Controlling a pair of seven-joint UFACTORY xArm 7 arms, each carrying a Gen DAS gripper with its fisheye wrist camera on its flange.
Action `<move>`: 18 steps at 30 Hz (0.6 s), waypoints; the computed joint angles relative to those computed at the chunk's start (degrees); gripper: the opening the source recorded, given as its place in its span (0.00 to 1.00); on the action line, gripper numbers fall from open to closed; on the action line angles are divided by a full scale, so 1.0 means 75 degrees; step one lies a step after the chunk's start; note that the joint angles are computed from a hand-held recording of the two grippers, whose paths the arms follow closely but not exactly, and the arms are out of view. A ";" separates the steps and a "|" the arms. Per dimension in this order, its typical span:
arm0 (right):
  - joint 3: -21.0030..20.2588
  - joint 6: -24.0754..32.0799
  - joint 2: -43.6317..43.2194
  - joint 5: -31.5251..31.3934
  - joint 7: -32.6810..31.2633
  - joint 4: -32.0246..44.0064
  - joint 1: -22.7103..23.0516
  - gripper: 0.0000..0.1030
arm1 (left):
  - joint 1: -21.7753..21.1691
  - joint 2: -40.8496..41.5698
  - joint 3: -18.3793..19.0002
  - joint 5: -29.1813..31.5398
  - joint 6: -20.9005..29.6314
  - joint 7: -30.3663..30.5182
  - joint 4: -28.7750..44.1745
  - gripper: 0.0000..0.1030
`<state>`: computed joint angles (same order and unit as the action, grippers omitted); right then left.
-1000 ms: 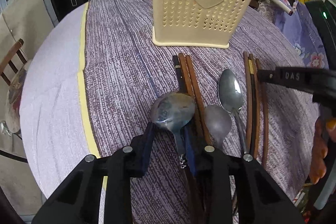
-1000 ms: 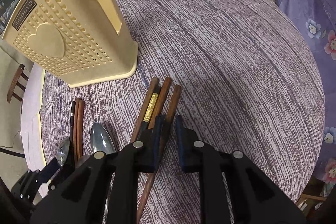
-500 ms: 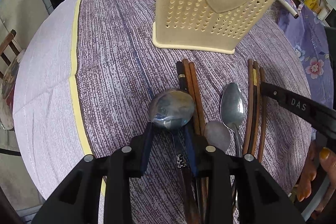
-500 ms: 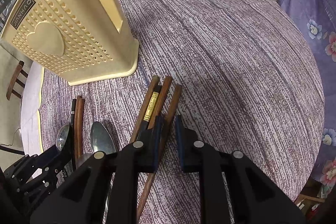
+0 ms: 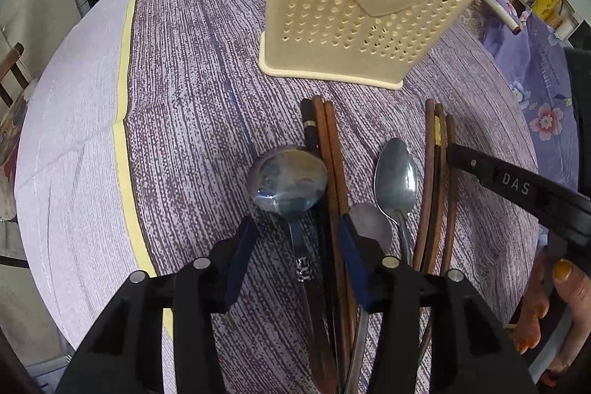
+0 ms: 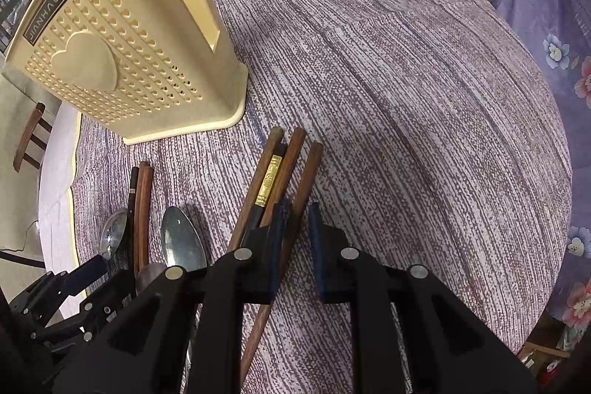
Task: Organize utensils
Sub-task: 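Close the right tool on the wooden chopsticks while the left tool grasps the round spoon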
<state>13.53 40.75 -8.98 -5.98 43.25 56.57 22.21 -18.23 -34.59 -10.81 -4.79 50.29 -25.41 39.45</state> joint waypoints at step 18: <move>-0.0111 0.0045 0.0182 0.0278 -0.0227 0.0197 -0.0053 0.14 | 0.0285 0.0621 -0.0038 0.0308 0.0271 -0.0200 0.0572 0.55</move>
